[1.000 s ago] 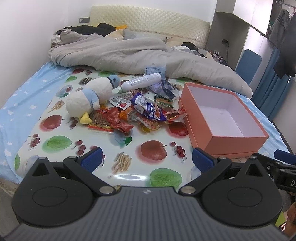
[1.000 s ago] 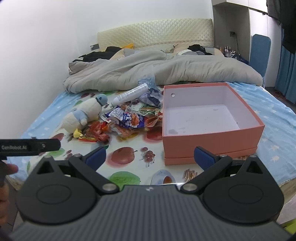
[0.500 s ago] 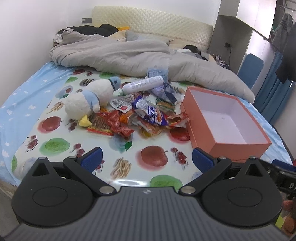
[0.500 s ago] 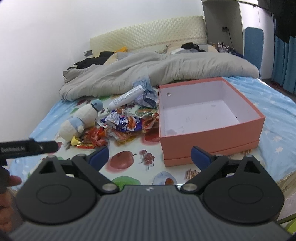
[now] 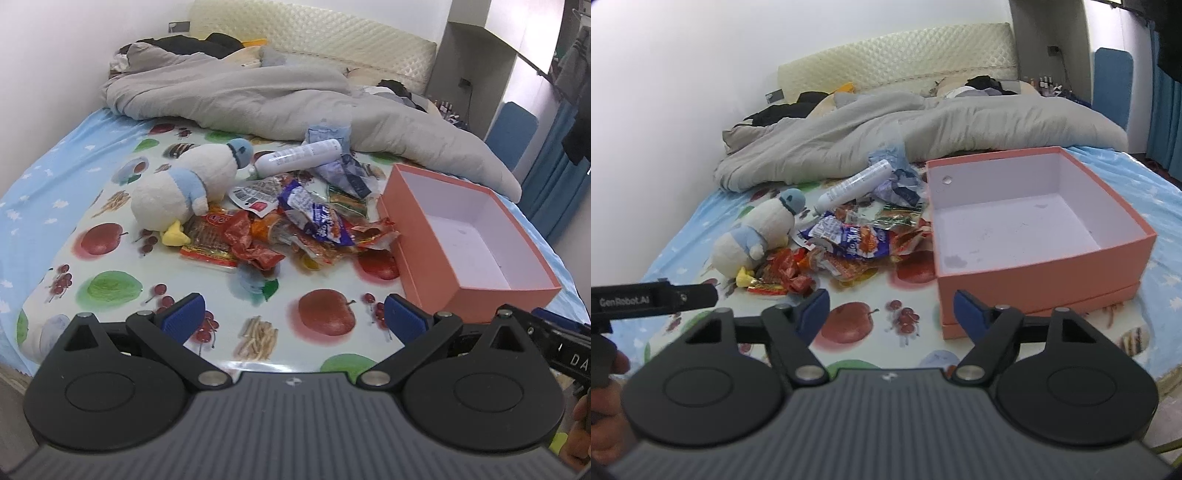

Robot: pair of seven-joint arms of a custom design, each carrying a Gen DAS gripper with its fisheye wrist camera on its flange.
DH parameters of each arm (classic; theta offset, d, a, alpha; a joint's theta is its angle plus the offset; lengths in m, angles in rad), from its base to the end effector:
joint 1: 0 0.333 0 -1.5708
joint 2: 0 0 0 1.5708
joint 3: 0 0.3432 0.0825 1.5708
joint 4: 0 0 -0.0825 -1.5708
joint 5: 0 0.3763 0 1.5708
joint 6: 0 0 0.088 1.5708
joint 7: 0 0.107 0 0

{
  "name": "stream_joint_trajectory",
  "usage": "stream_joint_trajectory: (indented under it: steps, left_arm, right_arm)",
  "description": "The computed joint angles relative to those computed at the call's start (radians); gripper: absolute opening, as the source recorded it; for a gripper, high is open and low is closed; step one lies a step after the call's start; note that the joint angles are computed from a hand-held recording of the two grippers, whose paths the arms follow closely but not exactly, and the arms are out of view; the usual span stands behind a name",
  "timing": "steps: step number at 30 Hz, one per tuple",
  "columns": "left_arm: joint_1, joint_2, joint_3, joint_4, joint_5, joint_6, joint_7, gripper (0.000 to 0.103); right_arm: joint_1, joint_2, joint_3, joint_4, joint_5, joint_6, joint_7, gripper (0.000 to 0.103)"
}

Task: Organize snacks
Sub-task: 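Lower the left gripper onto the red wrapper while the right gripper reaches into the pile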

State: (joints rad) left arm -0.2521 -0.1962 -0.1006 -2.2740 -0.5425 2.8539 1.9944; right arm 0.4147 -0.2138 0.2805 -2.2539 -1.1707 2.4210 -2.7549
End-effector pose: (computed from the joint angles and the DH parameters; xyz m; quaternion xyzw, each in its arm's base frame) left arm 0.4938 -0.1556 0.5536 -0.5360 0.7440 -0.3656 0.1601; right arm 0.3853 0.3264 0.5209 -0.4623 0.7448 -0.3202 0.3592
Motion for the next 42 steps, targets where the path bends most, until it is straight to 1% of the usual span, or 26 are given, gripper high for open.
stream_joint_trajectory:
  steps: [4,7,10,11,12,13,14,16,17,18,20,22,23,24,27,30,32,36,39,41,42]
  left_arm:
    - [0.026,0.057,-0.005,0.038,0.029,-0.009,-0.027,0.103]
    - [0.045,0.103,-0.013,0.071,0.027,-0.011,-0.032,0.103]
    - [0.065,0.148,-0.023,0.108,0.012,-0.015,-0.019,0.103]
    - [0.073,0.163,-0.029,0.12,0.011,-0.016,-0.02,0.103]
    - [0.08,0.182,-0.035,0.137,0.004,-0.02,-0.016,0.103]
    - [0.087,0.2,-0.042,0.153,-0.003,-0.023,-0.013,0.103]
    - [0.095,0.217,-0.049,0.167,-0.013,-0.026,-0.007,0.103]
    - [0.109,0.262,-0.063,0.2,0.0,-0.028,-0.031,0.102]
    - [0.118,0.284,-0.07,0.221,0.001,-0.038,-0.039,0.102]
    - [0.128,0.304,-0.079,0.241,-0.005,-0.048,-0.043,0.102]
    - [0.145,0.347,-0.1,0.279,-0.024,-0.051,-0.041,0.102]
    - [0.157,0.391,-0.117,0.316,-0.02,-0.057,-0.054,0.101]
    - [0.163,0.417,-0.125,0.339,-0.019,-0.065,-0.063,0.101]
    - [0.171,0.44,-0.135,0.36,-0.02,-0.072,-0.068,0.1]
    - [0.176,0.512,-0.148,0.426,0.017,-0.083,-0.11,0.1]
    - [0.185,0.574,-0.161,0.483,0.049,-0.095,-0.145,0.099]
    - [0.181,0.617,-0.16,0.524,0.082,-0.103,-0.183,0.099]
    - [0.173,0.706,-0.152,0.619,0.134,-0.139,-0.305,0.098]
    - [0.176,0.76,-0.155,0.68,0.155,-0.15,-0.38,0.096]
    - [0.187,0.787,-0.17,0.711,0.163,-0.164,-0.395,0.095]
    - [0.186,0.799,-0.171,0.726,0.173,-0.167,-0.405,0.095]
  right_arm:
    - [-0.009,0.042,-0.005,0.037,-0.078,0.01,0.037,0.071]
    - [-0.009,0.084,-0.028,0.069,-0.129,0.031,0.071,0.071]
    - [-0.001,0.122,-0.049,0.107,-0.161,0.03,0.083,0.071]
    - [-0.002,0.134,-0.063,0.119,-0.166,0.057,0.087,0.071]
    - [-0.005,0.138,-0.076,0.121,-0.188,0.102,0.119,0.071]
    - [-0.017,0.138,-0.093,0.121,-0.267,0.176,0.222,0.071]
    - [-0.021,0.142,-0.099,0.127,-0.318,0.198,0.289,0.071]
    - [-0.019,0.164,-0.104,0.154,-0.336,0.181,0.296,0.071]
    - [-0.017,0.178,-0.108,0.169,-0.343,0.173,0.285,0.069]
    - [-0.015,0.194,-0.113,0.184,-0.337,0.165,0.268,0.059]
    - [-0.014,0.227,-0.128,0.211,-0.294,0.161,0.229,0.049]
    - [-0.018,0.264,-0.149,0.238,-0.272,0.184,0.217,0.041]
    - [-0.016,0.285,-0.155,0.257,-0.242,0.174,0.182,0.034]
    - [-0.012,0.307,-0.162,0.273,-0.211,0.159,0.148,0.032]
    - [-0.01,0.355,-0.192,0.298,-0.143,0.188,0.101,0.032]
    - [0.003,0.406,-0.22,0.328,-0.094,0.192,0.078,0.032]
    - [0.019,0.44,-0.238,0.355,-0.047,0.157,0.106,0.032]
    - [0.046,0.499,-0.28,0.405,-0.017,0.123,0.191,0.032]
    - [0.054,0.543,-0.302,0.443,0.035,0.108,0.193,0.032]
    - [0.059,0.56,-0.315,0.456,0.054,0.11,0.179,0.032]
    - [0.063,0.57,-0.318,0.468,0.077,0.09,0.157,0.033]
